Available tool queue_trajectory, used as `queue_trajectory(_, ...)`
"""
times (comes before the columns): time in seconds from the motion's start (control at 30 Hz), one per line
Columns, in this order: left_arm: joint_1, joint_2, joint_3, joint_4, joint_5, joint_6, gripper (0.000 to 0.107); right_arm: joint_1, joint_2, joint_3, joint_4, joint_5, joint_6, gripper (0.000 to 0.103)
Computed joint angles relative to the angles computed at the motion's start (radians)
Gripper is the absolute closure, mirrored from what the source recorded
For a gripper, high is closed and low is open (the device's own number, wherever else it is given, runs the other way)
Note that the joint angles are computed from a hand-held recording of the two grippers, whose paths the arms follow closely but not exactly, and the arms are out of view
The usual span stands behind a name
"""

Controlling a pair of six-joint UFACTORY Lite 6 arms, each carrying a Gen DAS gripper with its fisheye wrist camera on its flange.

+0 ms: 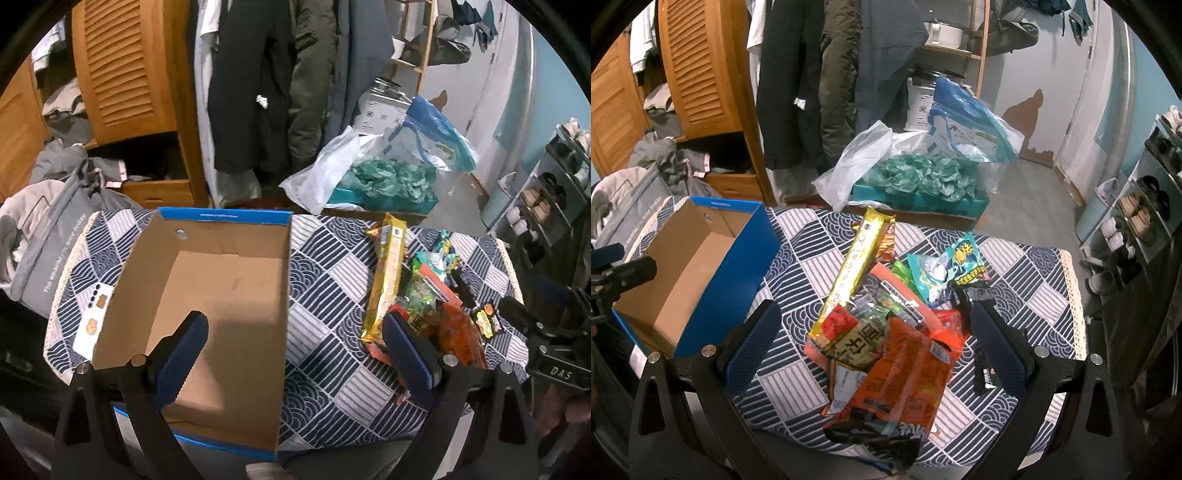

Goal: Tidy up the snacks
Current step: 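Grasp the yellow wafer bar with the left gripper while the right grasps the orange chip bag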

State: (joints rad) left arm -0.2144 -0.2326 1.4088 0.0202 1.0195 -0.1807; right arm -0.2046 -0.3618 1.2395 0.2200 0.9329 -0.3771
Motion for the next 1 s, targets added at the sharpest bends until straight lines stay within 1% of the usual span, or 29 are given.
queue_trajectory(0.07, -0.015, 0.000, 0.000, 0.008, -0.008, -0.007, 0.011, -0.052, 0.012, -0.013, 0.044, -0.011, -0.070, 0.003)
queue_trajectory(0.23, -0.057, 0.018, 0.016, 0.026, -0.012, -0.027, 0.011, -0.130, 0.031, 0.001, 0.075, -0.014, -0.130, 0.003)
queue_trajectory(0.4, -0.123, 0.043, 0.029, 0.097, -0.031, -0.082, 0.011, -0.210, 0.064, 0.031, 0.106, -0.009, -0.183, 0.003)
queue_trajectory(0.43, -0.133, 0.052, 0.035, 0.106, -0.031, -0.089, 0.011, -0.251, 0.084, 0.050, 0.113, -0.005, -0.205, 0.003)
queue_trajectory(0.5, -0.156, 0.074, 0.053, 0.125, -0.029, -0.112, 0.011, -0.267, 0.101, 0.064, 0.116, 0.001, -0.213, 0.003)
queue_trajectory(0.57, -0.184, 0.096, 0.065, 0.151, -0.031, -0.139, 0.011, -0.330, 0.137, 0.089, 0.138, 0.018, -0.244, 0.003)
queue_trajectory(0.7, -0.219, 0.138, 0.088, 0.143, -0.027, -0.155, 0.011, -0.413, 0.194, 0.107, 0.153, 0.049, -0.273, 0.003)
queue_trajectory(0.83, -0.246, 0.195, 0.099, 0.129, -0.040, -0.177, 0.011, -0.443, 0.223, 0.080, 0.169, 0.100, -0.280, 0.003)
queue_trajectory(1.0, -0.253, 0.246, 0.078, 0.099, -0.072, -0.180, 0.011, -0.395, 0.219, -0.010, 0.151, 0.120, -0.238, 0.003)
